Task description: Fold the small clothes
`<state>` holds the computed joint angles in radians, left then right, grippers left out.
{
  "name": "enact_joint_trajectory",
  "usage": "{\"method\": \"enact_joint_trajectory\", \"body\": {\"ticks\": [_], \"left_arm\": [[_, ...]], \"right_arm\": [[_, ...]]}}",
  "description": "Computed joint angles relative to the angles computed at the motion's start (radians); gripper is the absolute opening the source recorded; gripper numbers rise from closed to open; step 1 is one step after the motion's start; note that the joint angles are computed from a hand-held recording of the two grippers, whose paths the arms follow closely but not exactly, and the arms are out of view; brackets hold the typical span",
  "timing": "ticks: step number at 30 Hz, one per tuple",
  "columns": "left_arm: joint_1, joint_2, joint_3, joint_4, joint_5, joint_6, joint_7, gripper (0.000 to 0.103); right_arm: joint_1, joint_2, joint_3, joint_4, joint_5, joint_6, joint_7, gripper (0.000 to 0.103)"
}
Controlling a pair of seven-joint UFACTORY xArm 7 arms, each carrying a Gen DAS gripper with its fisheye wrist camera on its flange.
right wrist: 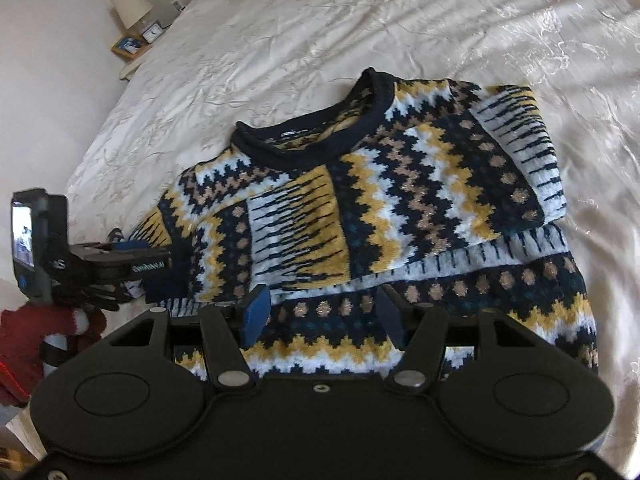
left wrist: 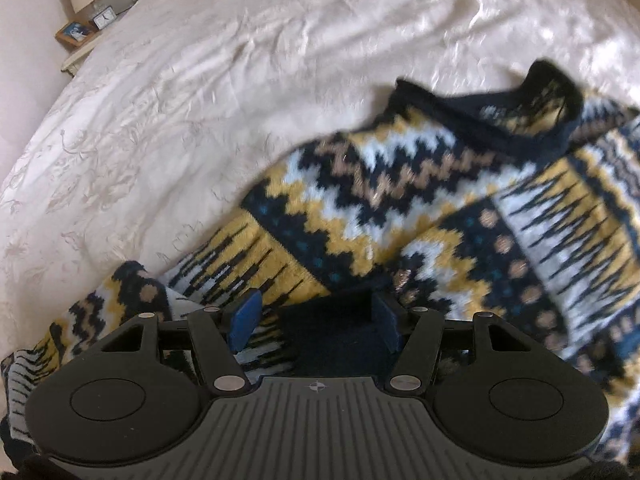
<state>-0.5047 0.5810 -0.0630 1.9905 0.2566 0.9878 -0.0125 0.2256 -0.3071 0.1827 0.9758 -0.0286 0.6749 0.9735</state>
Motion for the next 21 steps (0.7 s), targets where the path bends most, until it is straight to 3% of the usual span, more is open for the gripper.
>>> {"method": "enact_joint_trajectory", "body": {"ticks": [4,15,18,21], "left_arm": [[0.012,-0.005,0.003,-0.035,-0.004,-0.033,-0.006,0.061],[-0.022,0.048,0.034,0.059,0.049,0.041,-0.072,0.061],[-0.054,0.003,0.055,0.027,0.094,0.034,-0.154,0.054],[-0.068,-0.064,0.048,-0.041,0.124,0.0,-0.236,0.054]], "right_arm": [[-0.007,0.004,-0.01,-0.008,0.005,-0.012,-0.002,0.064],[-0.043,-0.051,-0.025,-0.06,-0.009,-0.015,0.008,0.067],[-0.044,-0.088,-0.045,-0.09,0.01,-0.008,-0.032,0.068],[-0.057,-0.13,-0.067,-0.127,0.023,-0.007,-0.085,0.07]]}}
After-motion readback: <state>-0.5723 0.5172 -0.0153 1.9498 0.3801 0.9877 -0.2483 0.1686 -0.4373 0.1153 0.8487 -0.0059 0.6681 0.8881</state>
